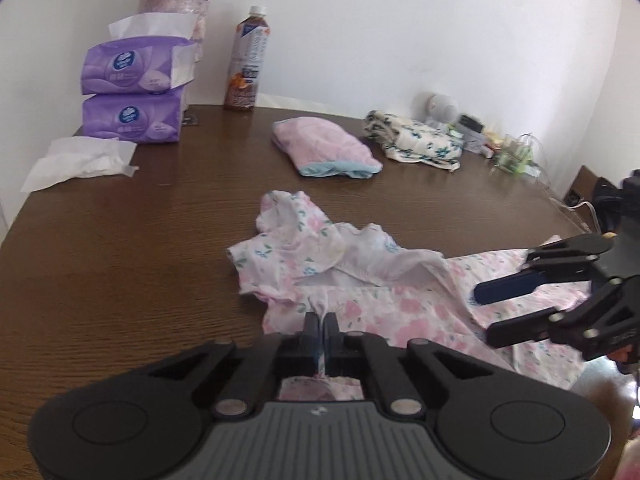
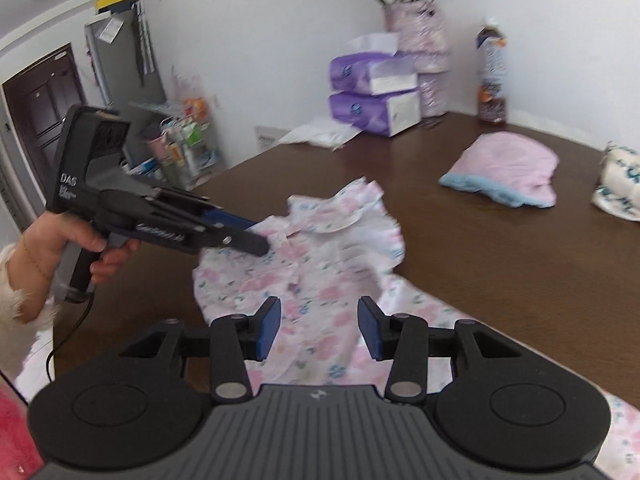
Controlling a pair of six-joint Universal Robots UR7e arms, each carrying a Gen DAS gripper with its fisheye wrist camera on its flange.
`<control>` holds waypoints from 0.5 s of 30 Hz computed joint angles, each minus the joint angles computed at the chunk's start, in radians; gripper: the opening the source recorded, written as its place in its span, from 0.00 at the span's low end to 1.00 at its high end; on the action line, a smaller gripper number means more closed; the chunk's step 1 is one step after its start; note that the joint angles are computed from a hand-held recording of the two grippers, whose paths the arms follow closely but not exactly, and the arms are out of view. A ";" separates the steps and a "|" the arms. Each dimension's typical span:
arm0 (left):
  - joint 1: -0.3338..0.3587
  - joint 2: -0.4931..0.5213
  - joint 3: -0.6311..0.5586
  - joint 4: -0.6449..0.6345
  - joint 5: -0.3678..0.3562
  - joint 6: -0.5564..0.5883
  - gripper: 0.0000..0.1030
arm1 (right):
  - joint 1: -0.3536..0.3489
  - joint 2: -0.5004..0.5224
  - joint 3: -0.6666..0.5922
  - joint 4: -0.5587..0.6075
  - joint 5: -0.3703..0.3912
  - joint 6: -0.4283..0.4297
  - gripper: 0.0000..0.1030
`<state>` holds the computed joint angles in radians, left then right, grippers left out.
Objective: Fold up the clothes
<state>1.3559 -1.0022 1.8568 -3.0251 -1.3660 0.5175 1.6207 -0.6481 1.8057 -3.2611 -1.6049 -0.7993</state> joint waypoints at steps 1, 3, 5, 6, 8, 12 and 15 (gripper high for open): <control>0.003 -0.014 0.006 0.013 -0.016 -0.003 0.01 | 0.002 0.005 -0.006 0.020 -0.004 0.003 0.42; 0.011 -0.047 0.022 0.049 -0.045 -0.008 0.01 | 0.001 0.009 -0.010 0.046 -0.014 0.014 0.42; 0.012 -0.078 0.040 0.076 -0.043 -0.016 0.01 | -0.006 0.001 -0.008 0.084 0.001 0.024 0.41; 0.013 -0.090 0.050 0.081 -0.035 -0.019 0.01 | -0.011 -0.004 -0.007 0.106 0.011 0.029 0.41; 0.012 -0.113 0.069 0.087 -0.020 -0.031 0.01 | -0.016 -0.009 -0.007 0.141 0.029 0.036 0.41; 0.004 -0.135 0.097 0.071 0.014 -0.031 0.01 | -0.024 -0.010 -0.009 0.187 0.069 0.043 0.29; -0.003 -0.138 0.110 0.056 0.047 -0.024 0.01 | -0.033 -0.012 -0.015 0.225 0.109 0.060 0.18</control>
